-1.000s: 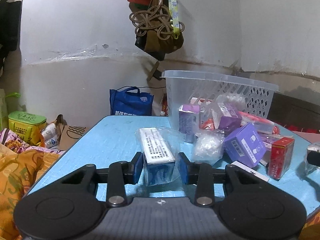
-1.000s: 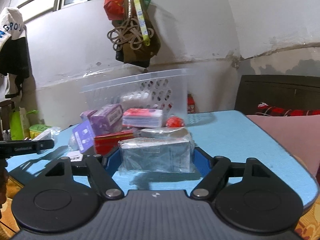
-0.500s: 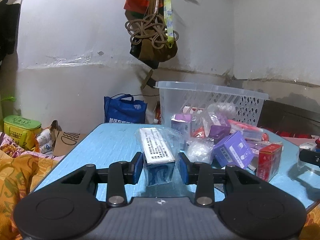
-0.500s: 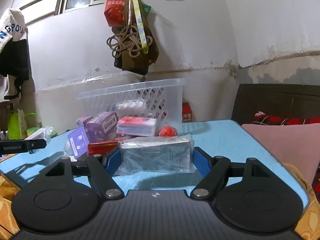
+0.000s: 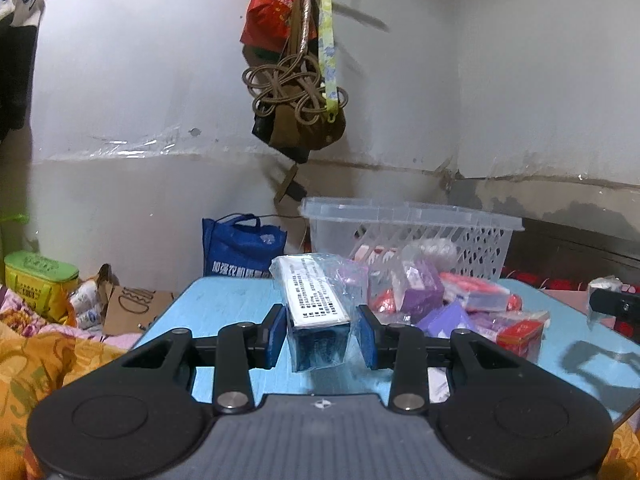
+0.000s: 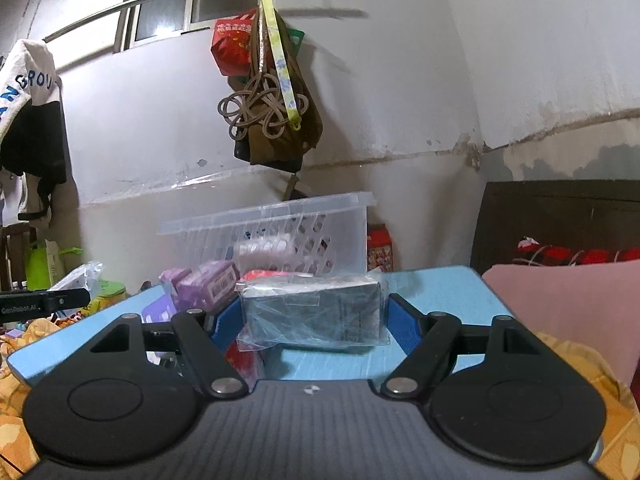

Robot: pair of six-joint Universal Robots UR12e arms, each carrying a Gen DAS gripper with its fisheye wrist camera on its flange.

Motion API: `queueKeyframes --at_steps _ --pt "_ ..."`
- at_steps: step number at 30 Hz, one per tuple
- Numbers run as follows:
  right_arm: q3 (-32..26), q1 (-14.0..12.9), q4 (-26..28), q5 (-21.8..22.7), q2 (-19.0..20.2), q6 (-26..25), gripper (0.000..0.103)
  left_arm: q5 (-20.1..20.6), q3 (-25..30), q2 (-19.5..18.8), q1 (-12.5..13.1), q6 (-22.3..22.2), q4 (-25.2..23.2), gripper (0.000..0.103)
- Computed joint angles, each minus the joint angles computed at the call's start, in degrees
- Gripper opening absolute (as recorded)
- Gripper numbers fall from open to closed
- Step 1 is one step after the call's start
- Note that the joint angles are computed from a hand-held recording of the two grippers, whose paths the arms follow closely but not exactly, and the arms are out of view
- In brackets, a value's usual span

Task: Organize objects
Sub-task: 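Lift both wrapped boxes into the clear basket and open both grippers, then grasp the red tin box with the right gripper while the left grasps the KENT box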

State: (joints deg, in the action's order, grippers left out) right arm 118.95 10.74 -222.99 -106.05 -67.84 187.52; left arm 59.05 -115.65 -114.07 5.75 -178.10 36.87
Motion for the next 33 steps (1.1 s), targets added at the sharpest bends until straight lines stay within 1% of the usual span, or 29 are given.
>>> queueKeyframes --at_steps 4,7,8,10,11,13,14,15,16,17,18,19,20,22,23,24,25,27,28,29,31,33 --pt "-1.65 -1.23 0.12 3.74 -0.95 -2.02 0.078 -3.23 2.79 0.13 0.21 -0.92 -0.93 0.042" --pt "-5.11 -2.63 1.86 7.49 -1.32 -4.14 0.078 -5.68 7.21 -0.53 -0.37 -2.08 -1.56 0.042" --pt "-6.82 -3.22 2.88 8.94 -1.21 -4.37 0.078 -6.28 9.19 -0.82 -0.79 -2.27 -2.91 0.042" --pt "-10.95 -4.49 6.63 12.34 -0.66 -3.56 0.078 -6.36 13.96 -1.69 -2.17 -2.06 -7.63 0.042" --pt "-12.83 -4.88 8.36 13.26 -0.09 -3.95 0.078 -6.10 16.10 -2.20 -2.90 -1.58 -10.39 0.042" --pt "-16.86 -5.26 13.24 12.96 1.27 -4.73 0.078 -5.11 20.86 -3.66 -4.52 -0.28 -16.75 0.042" --pt "-18.42 -5.79 15.44 14.54 1.88 -3.29 0.078 -4.50 22.82 -4.30 -5.20 0.36 -20.19 0.042" --pt "-19.85 -6.07 17.99 15.66 2.43 -3.55 0.078 -4.36 24.52 -5.06 -5.69 0.75 -22.59 0.043" --pt "-20.77 -6.04 20.18 15.65 2.80 -4.69 0.079 -3.22 26.04 -5.95 -6.29 0.84 -23.91 0.045" --pt "-21.63 -5.79 21.07 14.40 3.44 -5.53 0.083 -1.91 26.94 -6.40 -6.81 1.88 -25.87 0.056" --pt "-22.11 -5.54 21.23 13.19 3.98 -6.34 0.089 -0.98 27.69 -6.62 -7.24 3.37 -28.84 0.062" --pt "-22.44 -5.42 22.46 12.63 4.20 -6.88 0.103 -0.03 28.34 -6.93 -7.67 4.77 -31.63 0.067" --pt "-22.40 -5.37 23.50 12.34 4.18 -6.88 0.103 0.73 28.17 -7.04 -7.82 5.48 -32.26 0.067" --pt "-21.24 -5.20 21.86 11.83 4.01 -5.47 0.103 0.92 27.02 -6.92 -7.72 6.47 -31.11 0.067" --pt "-20.30 -5.37 20.88 12.82 3.60 -5.07 0.103 0.23 26.37 -6.84 -7.53 7.00 -29.91 0.067" --pt "-19.43 -5.32 19.85 12.94 3.27 -5.17 0.103 -0.17 25.66 -6.67 -7.32 6.62 -28.84 0.067" --pt "-18.59 -5.07 18.65 12.18 3.04 -5.19 0.103 -0.80 24.91 -6.41 -7.01 5.24 -27.80 0.067" --pt "-16.57 -4.55 17.28 10.58 2.28 -4.27 0.103 -3.42 22.65 -5.46 -5.94 3.11 -25.28 0.067" --pt "-15.40 -4.19 16.51 9.54 1.89 -3.69 0.103 -3.62 21.11 -4.72 -5.52 2.95 -23.83 0.067" --pt "-14.00 -3.85 15.42 8.86 1.58 -2.92 0.103 -3.58 19.01 -3.84 -5.05 2.81 -22.23 0.070" --pt "-9.80 -2.88 12.69 8.12 0.78 -0.22 0.103 -6.17 13.87 -2.14 -3.51 3.62 -18.90 0.072" --pt "-7.07 -2.16 10.59 8.80 0.71 2.05 0.103 -8.63 8.57 -0.82 -2.05 4.21 -16.05 0.072"
